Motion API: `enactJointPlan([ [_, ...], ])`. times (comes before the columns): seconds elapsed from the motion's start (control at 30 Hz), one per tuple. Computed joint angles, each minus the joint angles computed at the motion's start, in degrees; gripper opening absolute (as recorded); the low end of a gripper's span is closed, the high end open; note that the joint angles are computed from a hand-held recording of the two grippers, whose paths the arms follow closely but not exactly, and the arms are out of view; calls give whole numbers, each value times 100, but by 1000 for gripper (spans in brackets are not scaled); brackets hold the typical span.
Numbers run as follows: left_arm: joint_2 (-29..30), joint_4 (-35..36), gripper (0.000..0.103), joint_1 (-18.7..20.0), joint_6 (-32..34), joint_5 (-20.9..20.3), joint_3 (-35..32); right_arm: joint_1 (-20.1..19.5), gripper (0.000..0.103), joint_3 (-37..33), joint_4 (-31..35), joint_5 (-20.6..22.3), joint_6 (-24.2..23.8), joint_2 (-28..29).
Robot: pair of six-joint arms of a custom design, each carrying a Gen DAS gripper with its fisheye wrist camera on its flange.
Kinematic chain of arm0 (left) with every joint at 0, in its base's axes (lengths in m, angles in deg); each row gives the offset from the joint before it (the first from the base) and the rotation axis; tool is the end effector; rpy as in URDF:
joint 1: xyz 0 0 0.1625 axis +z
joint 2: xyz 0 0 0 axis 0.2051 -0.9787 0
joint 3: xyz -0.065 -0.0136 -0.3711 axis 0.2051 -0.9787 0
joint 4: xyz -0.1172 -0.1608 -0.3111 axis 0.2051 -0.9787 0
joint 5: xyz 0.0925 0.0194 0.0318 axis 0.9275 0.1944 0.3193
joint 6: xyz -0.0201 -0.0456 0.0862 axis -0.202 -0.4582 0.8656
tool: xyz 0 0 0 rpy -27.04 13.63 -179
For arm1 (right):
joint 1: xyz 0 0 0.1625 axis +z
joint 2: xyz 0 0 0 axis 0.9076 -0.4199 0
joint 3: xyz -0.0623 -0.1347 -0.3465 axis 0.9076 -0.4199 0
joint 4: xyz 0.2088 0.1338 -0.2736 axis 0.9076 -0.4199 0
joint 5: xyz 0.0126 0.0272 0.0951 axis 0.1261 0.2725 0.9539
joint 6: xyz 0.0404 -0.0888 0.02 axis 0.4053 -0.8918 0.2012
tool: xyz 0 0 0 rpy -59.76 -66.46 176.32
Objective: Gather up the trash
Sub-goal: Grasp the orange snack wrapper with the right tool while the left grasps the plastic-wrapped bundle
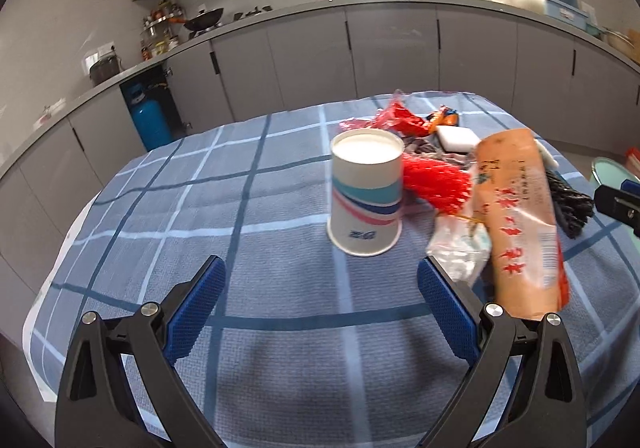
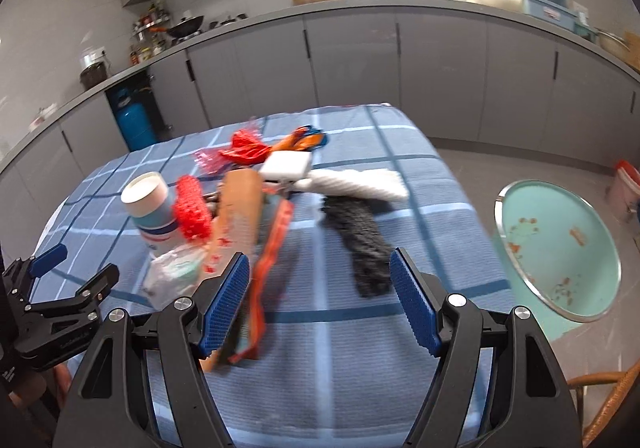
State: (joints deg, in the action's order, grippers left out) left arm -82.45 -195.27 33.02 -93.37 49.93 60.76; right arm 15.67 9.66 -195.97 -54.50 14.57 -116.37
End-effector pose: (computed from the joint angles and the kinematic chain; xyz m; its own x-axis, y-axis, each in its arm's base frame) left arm -0.3575 -0.6787 -0.0496 -0.5687 -0.1890 -0.8005 0.5449 0.6425 -0.5388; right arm 0.0080 -0.7169 0.3409 -0.7901 -0.2375 0.5651 -0.5664 0.6354 -0.5249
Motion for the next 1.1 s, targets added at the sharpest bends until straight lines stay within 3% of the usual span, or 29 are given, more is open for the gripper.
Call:
enactJointPlan([
  [0.17,-94,-364,95,79,178,-134,149,138,72,-54,111,-44,-29,217],
  [0.43,-132,-357,95,161,63,-313,173,163,70,-393,690,-142,130,519],
  [0.47,-134,-408,95,164,108,-355,174,151,65,-422,810,-123,152,525],
  [0.5,-138,-441,95,163,135,-397,178,138,53,-458,986,-103,165,528],
  [0.57,-113,-530,95,151,229,-452,151,103,47,-478,1173,-71,178,508],
  [0.63,-67,-593,95,142,354,-508,74,69,31,-414,1220,16,157,433],
  [0.7,-3,-641,95,132,468,-600,-37,61,22,-377,1297,54,108,364],
  [0.83,131,-550,95,127,556,-743,-290,55,13,-235,1294,165,-30,221],
  [1.1,403,-421,95,129,839,-968,-762,43,5,81,1222,368,-224,-111],
])
